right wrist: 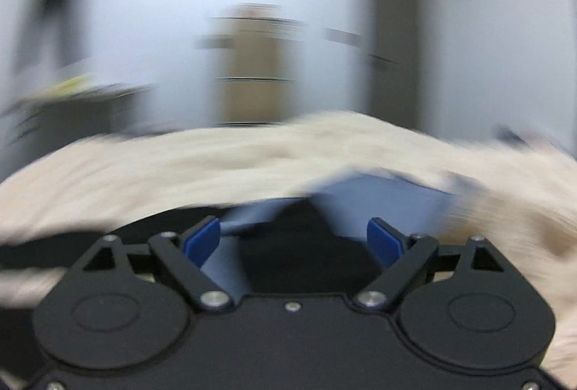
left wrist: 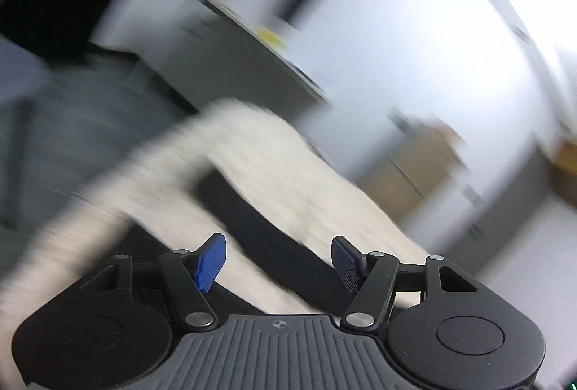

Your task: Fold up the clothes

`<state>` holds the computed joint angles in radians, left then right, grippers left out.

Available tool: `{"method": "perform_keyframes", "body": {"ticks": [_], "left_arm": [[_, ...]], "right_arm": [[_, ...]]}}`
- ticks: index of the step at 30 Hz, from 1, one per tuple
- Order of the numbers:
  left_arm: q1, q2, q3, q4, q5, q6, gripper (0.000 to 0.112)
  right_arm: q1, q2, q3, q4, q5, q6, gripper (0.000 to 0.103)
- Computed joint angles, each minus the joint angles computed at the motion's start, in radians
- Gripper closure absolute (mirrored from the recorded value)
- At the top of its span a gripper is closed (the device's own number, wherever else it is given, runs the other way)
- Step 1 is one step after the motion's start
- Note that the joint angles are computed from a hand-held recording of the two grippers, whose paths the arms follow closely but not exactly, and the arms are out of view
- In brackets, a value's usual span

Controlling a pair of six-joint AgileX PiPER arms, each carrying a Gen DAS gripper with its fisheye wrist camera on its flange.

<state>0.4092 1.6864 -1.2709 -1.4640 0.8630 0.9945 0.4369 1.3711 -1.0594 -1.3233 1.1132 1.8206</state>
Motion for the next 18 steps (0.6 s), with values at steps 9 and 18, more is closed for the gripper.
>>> {"method": "perform_keyframes", "body": {"ticks": [9, 18], "left_arm": [[-0.033, 0.043, -0.067, 0.126, 0.112, -0.036, 0.050], [-0.161, 0.140, -0.235, 0.547, 0.185, -0.295, 0.048]], "right_arm": [[-0.518, 0.050, -0.132, 0.591, -0.432, -0.383, 0.099], [-0.432, -0.045, -0.249, 0.531, -0.181, -0.600, 0.101]]}}
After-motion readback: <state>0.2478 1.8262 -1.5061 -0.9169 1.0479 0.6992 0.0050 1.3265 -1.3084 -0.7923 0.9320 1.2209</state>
